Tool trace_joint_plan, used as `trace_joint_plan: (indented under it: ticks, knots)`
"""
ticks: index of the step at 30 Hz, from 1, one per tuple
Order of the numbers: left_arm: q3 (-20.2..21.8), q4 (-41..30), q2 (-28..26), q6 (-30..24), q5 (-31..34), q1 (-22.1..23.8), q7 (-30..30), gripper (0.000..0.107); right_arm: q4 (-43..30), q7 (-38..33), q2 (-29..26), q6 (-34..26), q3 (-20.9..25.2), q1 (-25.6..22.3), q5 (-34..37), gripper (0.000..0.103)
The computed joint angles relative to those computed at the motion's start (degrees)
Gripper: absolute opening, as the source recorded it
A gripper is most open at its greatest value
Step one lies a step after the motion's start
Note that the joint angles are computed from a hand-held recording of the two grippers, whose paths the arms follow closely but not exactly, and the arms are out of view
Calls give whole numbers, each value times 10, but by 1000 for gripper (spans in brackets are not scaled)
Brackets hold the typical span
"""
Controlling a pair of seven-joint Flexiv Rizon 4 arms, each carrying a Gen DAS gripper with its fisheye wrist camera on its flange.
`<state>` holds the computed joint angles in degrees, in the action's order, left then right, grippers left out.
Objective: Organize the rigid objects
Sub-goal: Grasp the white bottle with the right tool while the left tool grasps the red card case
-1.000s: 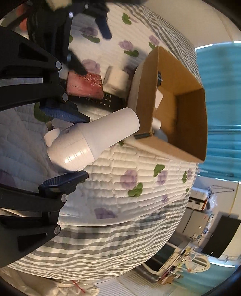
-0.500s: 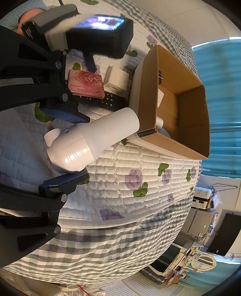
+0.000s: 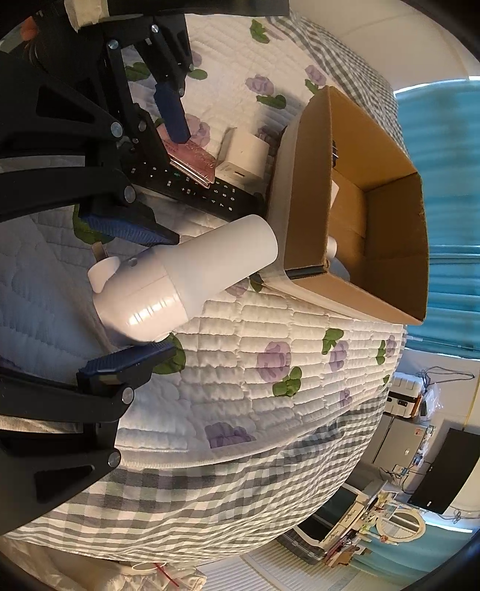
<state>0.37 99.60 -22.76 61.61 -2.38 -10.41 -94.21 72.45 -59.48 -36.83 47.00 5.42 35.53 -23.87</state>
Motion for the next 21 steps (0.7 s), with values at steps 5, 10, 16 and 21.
trace_joint_plan:
  ticks: [5, 10, 16, 21]
  knots:
    - [19, 7, 19, 17, 32, -8, -18, 16, 6, 4, 3, 3, -2, 1, -4, 52]
    - [60, -37, 10, -13, 132, -36, -100, 16, 5, -1, 1, -1, 1, 1, -3, 52]
    - [20, -14, -5, 22, 70, 6, -48, 15, 1, -9, -1, -4, 3, 1, 1, 52]
    - [32, -9, 9, 35, 78, -2, -57, 10, 2, -8, 0, 1, 1, 3, 0, 52]
